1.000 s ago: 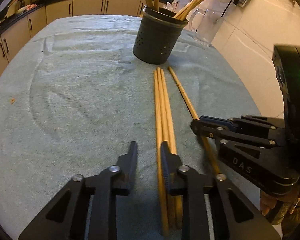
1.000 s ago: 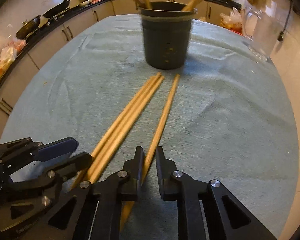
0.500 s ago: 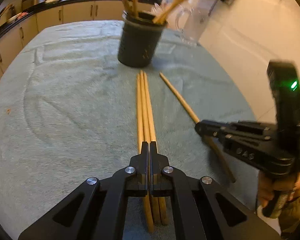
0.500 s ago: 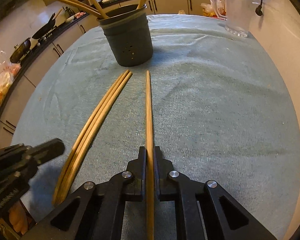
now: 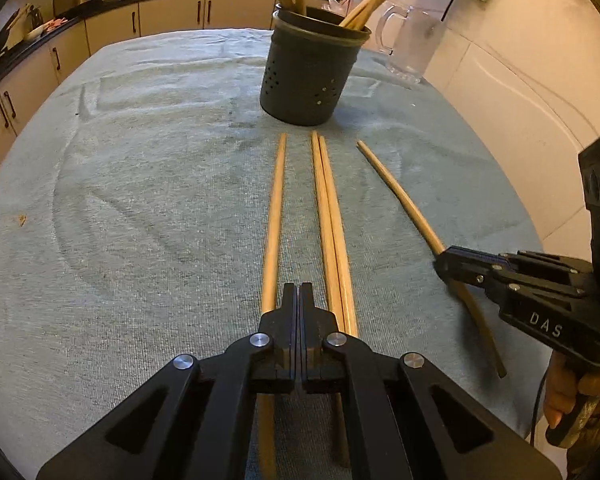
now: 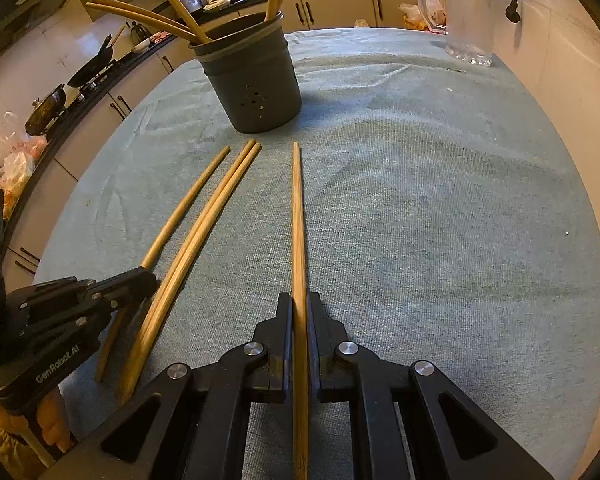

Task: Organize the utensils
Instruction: 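Close the left tool on a chopstick while the right tool grasps another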

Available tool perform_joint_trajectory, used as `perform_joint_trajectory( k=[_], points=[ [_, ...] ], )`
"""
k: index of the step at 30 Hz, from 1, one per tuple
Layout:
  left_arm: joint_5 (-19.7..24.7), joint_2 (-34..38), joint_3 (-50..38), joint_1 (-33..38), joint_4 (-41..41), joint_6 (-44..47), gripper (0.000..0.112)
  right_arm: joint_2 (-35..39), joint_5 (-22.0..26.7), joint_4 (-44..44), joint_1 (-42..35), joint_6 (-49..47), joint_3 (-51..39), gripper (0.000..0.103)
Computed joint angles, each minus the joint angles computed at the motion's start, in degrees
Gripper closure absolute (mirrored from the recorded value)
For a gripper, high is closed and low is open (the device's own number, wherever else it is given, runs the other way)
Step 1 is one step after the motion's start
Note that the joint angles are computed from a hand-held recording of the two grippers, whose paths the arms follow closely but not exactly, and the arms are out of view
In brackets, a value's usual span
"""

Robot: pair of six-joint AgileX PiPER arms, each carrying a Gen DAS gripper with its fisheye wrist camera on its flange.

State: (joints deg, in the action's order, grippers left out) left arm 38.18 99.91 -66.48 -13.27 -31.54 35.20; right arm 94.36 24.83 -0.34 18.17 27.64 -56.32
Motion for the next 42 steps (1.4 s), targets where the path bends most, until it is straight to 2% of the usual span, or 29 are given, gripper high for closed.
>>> perform_joint_trajectory(
  k=[4,8,10,11,12,14,17,18,19,20,21,22,24,25,30,32,35,41,42],
  points=[
    [2.24,0.41,-1.05,1.21,0.05,-1.96,0.112,-0.47,0.98,-2.21,0.43,3.07,0.16,0.096],
    [3.22,-2.94,0.23,2.5,-1.48,1.29,0.112,-1.62,2.0,-2.24,-0.05,3.57,1.18,0.096],
    [3.09,-3.83,0.15,2.7,-0.82,1.93,0.107,-2.56,1.91,-0.97,-0.53,2.27,2.3,0.096],
    [2.76,-3.58,-0.34,2.61,0.12,1.87,0.095,-2.82,1.8,-0.45,-0.74,1.56,2.64,0.095],
    [1.99,-3.15,-0.92,2.18,2.02,0.63,0.078,-3.15,1.61,0.19,-1.01,0.59,3.13,0.095],
    [1.12,-1.71,-2.14,1.27,5.36,-1.57,0.065,-3.88,1.19,0.5,-1.18,-0.35,4.11,0.095],
    [4.09,2.43,-6.18,0.31,9.38,-4.64,0.065,-4.36,0.64,0.33,-1.12,-0.26,4.89,0.095],
    [4.08,3.09,-6.42,-0.16,10.54,-5.68,0.067,-4.36,0.63,0.0,-0.9,0.24,4.89,0.095],
    [1.78,2.53,-5.35,-0.85,11.72,-6.81,0.072,-4.34,0.7,-0.18,-0.87,0.37,4.84,0.095],
    [1.08,2.25,-4.92,-1.35,13.71,-9.03,0.091,-4.3,0.78,-0.44,-0.77,0.66,4.77,0.095],
    [0.71,1.8,-4.52,-1.18,14.6,-10.57,0.104,-4.26,0.89,-0.68,-0.68,0.91,4.67,0.095],
    [2.64,1.92,-5.09,-0.26,13.21,-11.32,0.106,-4.28,0.93,-1.06,-0.54,1.27,4.67,0.095],
    [8.28,2.32,-5.84,3.2,6.59,-9.52,0.106,-4.48,0.94,-1.41,-0.36,1.83,4.88,0.096],
    [9.71,1.82,-5.26,4.15,5.55,-9.85,0.106,-4.83,0.89,-1.36,-0.32,2.23,5.25,0.096],
    [13.98,-0.82,-3.87,5.21,5.23,-7.91,0.106,-5.57,1.33,-2.71,0.12,2.89,5.93,0.095],
    [14.32,-0.88,-5.7,4.98,5.87,-7.23,0.102,-4.8,2.45,0.26,-0.74,-1.1,4.62,0.093],
    [12.63,0.93,-9.57,2.43,10.55,-10.48,0.086,-2.4,5.41,3.12,-2.44,-5.09,1.0,0.092],
    [16.5,10.5,-21.35,-1.5,16.45,-15.73,0.086,5.38,12.62,-0.72,-3.57,-5.93,-10.56,0.093],
    [15.37,10.85,-21.78,-1.9,16.72,-16.12,0.086,6.96,14.12,-1.07,-3.8,-6.24,-13.02,0.093]
  ],
)
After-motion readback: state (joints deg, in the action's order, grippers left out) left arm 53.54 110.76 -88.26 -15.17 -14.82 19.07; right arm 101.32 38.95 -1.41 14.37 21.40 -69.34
